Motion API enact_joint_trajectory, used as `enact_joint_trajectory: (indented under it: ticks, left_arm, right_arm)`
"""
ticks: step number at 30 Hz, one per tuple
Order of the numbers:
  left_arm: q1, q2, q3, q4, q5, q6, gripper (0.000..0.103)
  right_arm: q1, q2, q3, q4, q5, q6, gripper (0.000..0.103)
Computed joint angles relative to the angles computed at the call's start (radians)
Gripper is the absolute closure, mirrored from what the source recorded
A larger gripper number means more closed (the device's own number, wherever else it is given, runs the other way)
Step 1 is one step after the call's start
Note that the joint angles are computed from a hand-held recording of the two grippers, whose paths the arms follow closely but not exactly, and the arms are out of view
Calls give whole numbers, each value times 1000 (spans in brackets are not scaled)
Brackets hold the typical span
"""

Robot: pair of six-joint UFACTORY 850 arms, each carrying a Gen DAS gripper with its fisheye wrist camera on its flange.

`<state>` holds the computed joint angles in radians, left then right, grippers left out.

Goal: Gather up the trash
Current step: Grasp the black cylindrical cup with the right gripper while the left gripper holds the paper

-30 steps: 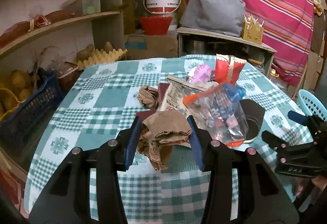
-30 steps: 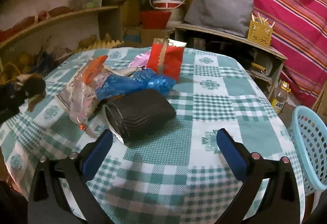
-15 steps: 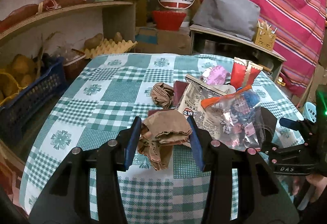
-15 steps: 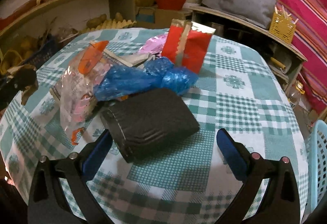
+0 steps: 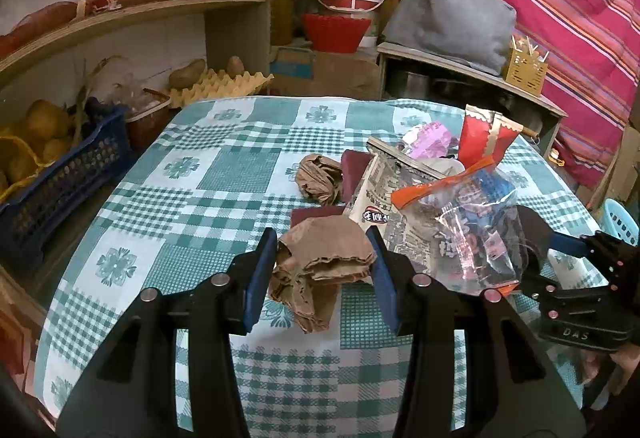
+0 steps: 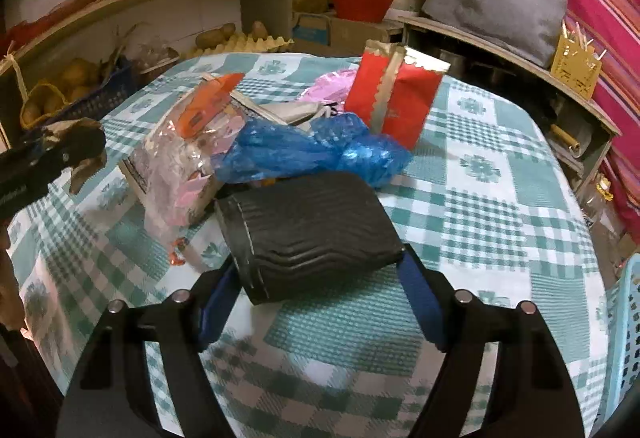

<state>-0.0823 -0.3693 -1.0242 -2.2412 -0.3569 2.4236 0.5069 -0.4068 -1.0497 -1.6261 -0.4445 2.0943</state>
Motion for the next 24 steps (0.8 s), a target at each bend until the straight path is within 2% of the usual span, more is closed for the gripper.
enact_joint_trajectory:
  ticks: [4,8,14,19,24]
  left_arm:
    - [-5,13,16,-35,-7,40,59]
    - [-16,32,43,-86,-12,96,59]
    - [-40,89,98,-231,-34,221,59]
    - [-83,141,128,-385,-40,332,59]
    - [-135,171,138,-412,-36,318,59]
  right_arm:
    - [-11,46,60,-5,-24,38,28]
    - [-23,113,142,-83,-45,165,28]
    - [-20,241,269,-202,-125,321,29]
    - [-35,340,357,-268,-155,399,29]
    - [-63,416,428,-318,-171,450,30]
